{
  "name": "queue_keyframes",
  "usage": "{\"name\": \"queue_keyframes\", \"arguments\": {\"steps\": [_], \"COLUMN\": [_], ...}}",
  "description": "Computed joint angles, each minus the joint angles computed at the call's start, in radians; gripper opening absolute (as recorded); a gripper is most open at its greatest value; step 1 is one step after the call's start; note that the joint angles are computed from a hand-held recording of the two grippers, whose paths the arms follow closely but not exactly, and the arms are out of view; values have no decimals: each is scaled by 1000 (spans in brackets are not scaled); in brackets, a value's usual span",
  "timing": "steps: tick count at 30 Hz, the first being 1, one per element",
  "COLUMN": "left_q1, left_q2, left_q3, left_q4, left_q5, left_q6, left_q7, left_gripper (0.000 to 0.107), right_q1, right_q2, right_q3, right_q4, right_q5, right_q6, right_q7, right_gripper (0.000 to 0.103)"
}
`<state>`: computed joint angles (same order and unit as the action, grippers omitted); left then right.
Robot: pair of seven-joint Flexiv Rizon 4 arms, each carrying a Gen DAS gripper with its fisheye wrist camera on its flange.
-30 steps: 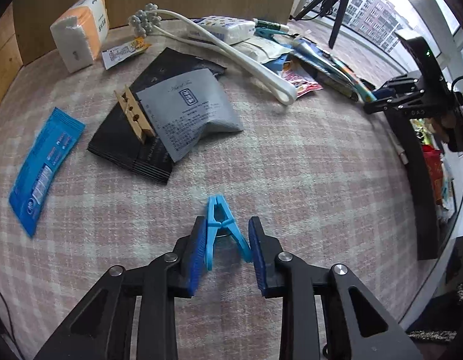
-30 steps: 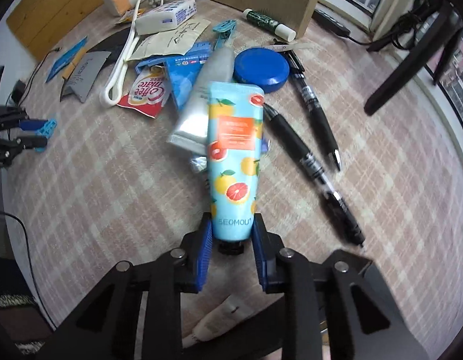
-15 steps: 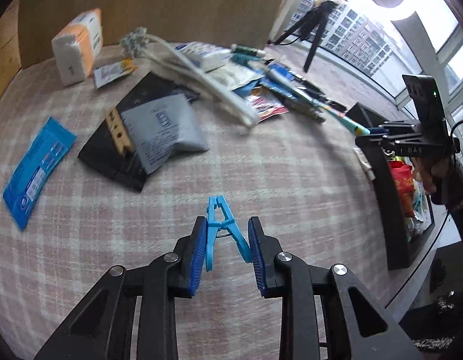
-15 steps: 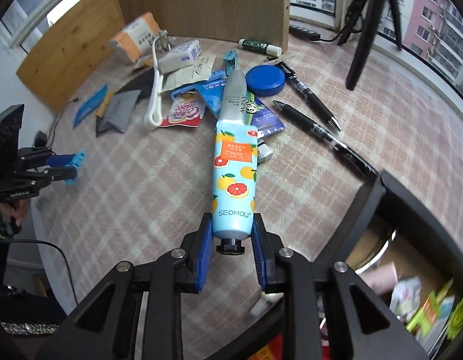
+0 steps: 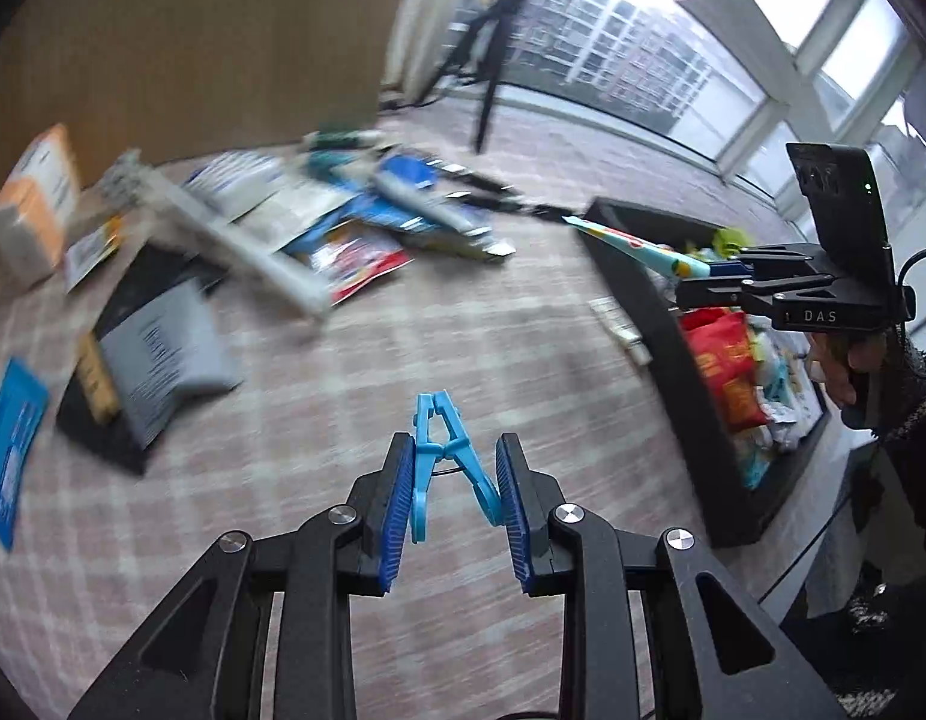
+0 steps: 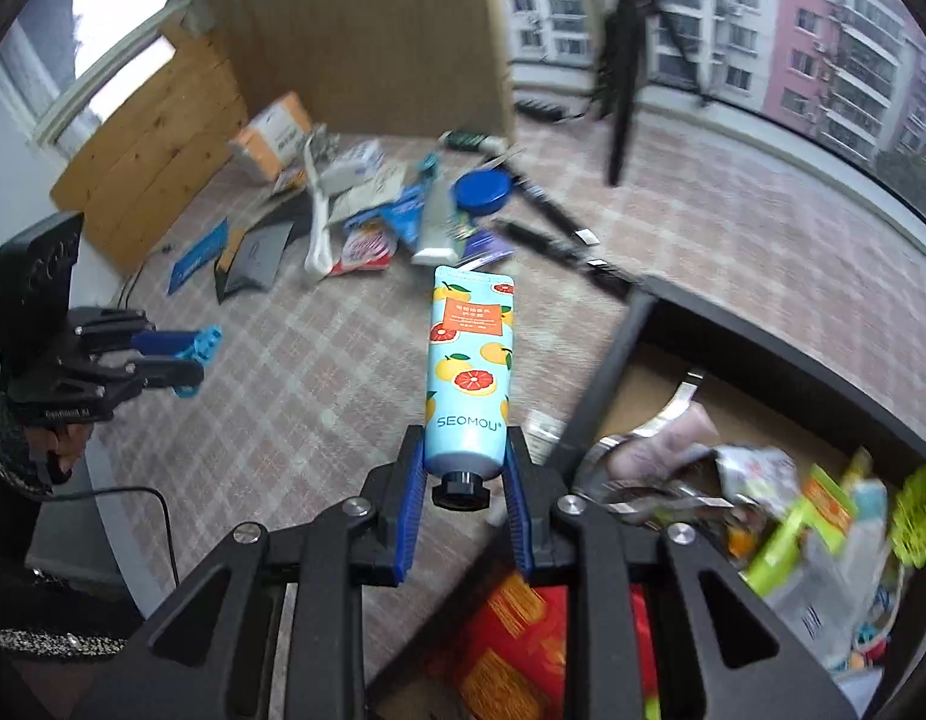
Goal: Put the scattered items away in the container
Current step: 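Carry the blue clothespin and orange-print tube over the tray and release both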
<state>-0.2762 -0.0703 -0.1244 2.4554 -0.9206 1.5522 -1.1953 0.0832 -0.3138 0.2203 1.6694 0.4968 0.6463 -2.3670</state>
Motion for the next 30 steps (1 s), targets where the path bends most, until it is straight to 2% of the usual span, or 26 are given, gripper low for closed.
{"name": "queue_keyframes", "arguments": {"steps": [8,12,17,19,21,22,23,24,25,26,28,30], "left_q1": [-25,-42,-62,-76,-95,-116,-133,-156,-159,-139,-107,-97], "left_q2": [-95,-149,-212,-240,-266,-283,-294,-306,-312,-311,-303,-299], "left_q3": [-120,-149,-175,-174,-151,-113,-78,-40,-35,-60,-94,-97], "left_q4": [-200,-299,-406,-449,-489,-523,-551,-575,-583,-576,-562,-558], "left_q5": [-160,-119,-11,55,152,241,318,395,425,419,419,446], "left_q6": [-20,-85,-164,-182,-195,-230,-262,-274,-268,-263,-253,-251], "left_q7": [254,298,306,285,222,156,92,19,-11,-6,-11,-34], "left_gripper": [26,26,26,26,27,36,53,58,58,58,58,58], "right_q1": [-82,-137,-192,-201,-216,-226,-225,-217,-209,-211,-217,-216], "right_q2": [68,86,103,103,104,103,108,112,119,126,136,136], "right_q3": [-69,-108,-143,-152,-151,-148,-147,-150,-151,-147,-139,-137], "right_q4": [43,60,84,96,103,96,105,123,144,157,163,157], "right_q5": [18,20,12,-12,-19,-11,-16,-37,-55,-49,-29,-22], "right_q6": [93,133,182,206,207,184,195,231,279,317,345,340], "right_q7": [49,97,149,177,170,154,160,183,200,191,174,175], "right_gripper": [24,24,24,24,25,25,30,44,52,59,59,59]}}
